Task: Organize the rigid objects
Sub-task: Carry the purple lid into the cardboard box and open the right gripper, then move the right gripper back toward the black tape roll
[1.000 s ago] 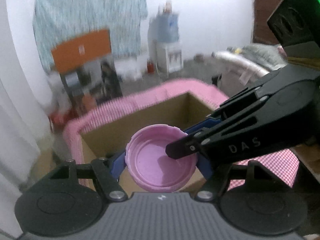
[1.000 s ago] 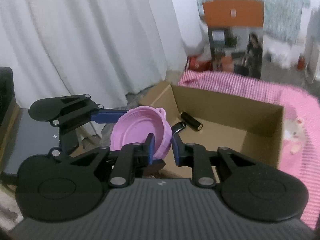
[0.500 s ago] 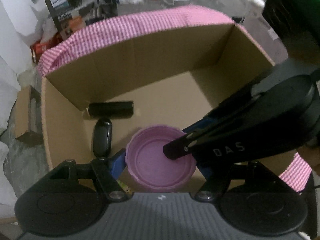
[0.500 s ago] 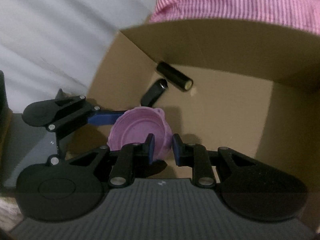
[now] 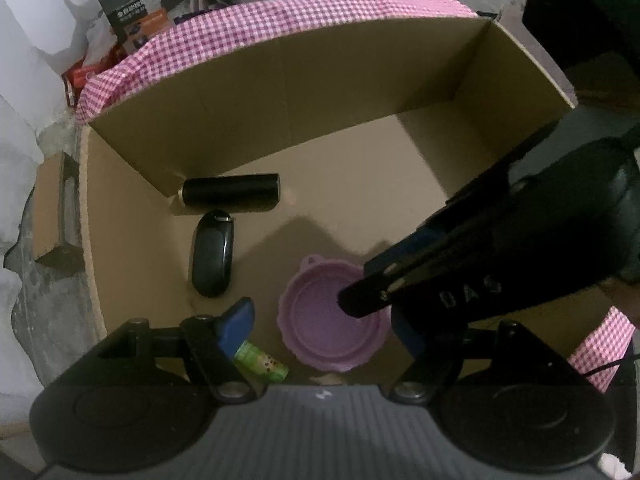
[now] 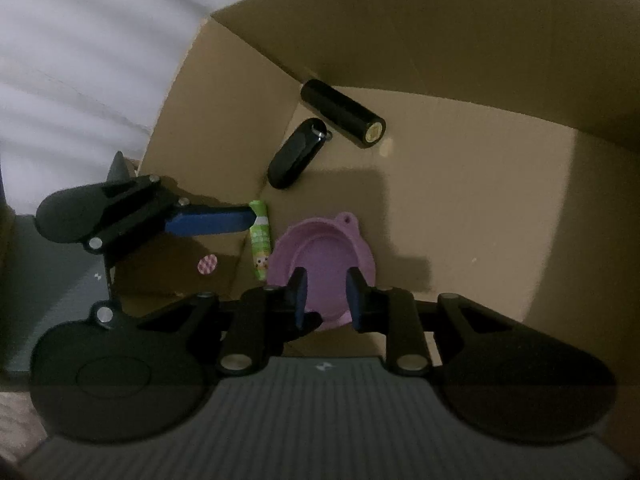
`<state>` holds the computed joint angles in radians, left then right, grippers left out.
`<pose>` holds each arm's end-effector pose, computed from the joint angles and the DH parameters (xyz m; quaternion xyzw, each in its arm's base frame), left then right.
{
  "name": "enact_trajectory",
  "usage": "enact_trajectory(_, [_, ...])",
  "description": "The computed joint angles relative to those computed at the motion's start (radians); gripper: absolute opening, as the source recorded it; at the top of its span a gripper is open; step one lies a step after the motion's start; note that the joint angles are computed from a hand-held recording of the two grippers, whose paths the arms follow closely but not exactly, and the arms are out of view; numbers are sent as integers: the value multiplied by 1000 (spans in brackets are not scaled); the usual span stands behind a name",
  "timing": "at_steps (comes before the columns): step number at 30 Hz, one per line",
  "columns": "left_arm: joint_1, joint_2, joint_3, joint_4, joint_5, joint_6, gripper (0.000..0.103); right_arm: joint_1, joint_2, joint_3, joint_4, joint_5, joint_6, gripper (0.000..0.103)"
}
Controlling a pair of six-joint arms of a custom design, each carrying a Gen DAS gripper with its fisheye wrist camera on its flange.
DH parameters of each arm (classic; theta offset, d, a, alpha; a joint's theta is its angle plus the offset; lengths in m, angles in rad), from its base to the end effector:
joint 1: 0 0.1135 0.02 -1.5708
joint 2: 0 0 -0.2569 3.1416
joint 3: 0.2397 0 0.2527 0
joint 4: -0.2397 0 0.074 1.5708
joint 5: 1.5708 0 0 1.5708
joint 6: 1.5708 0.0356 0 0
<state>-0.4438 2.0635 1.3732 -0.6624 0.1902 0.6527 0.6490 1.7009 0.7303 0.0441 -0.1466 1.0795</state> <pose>0.3516 -0.1746 0.1234 0.5246 0.8391 -0.0826 0.1176 0.2415 0.1897 0.1122 0.1794 0.9291 0.2853 0.1522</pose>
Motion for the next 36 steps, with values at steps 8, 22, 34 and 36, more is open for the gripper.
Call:
enact_trajectory(8, [39, -88, -38, -1, 83, -20, 81, 33, -222, -143, 67, 112, 83, 27])
enact_trajectory(22, [278, -460, -262, -42, 318, 39, 87, 813, -561, -69, -519, 1054, 616, 53])
enact_trajectory(34, [607, -665, -605, -54, 470, 299, 90, 1121, 244, 583, -1298, 1108, 1391, 91])
enact_trajectory(36, [640, -659, -657, -42, 476, 349, 90, 1100, 340, 684, -1336, 1064, 1361, 93])
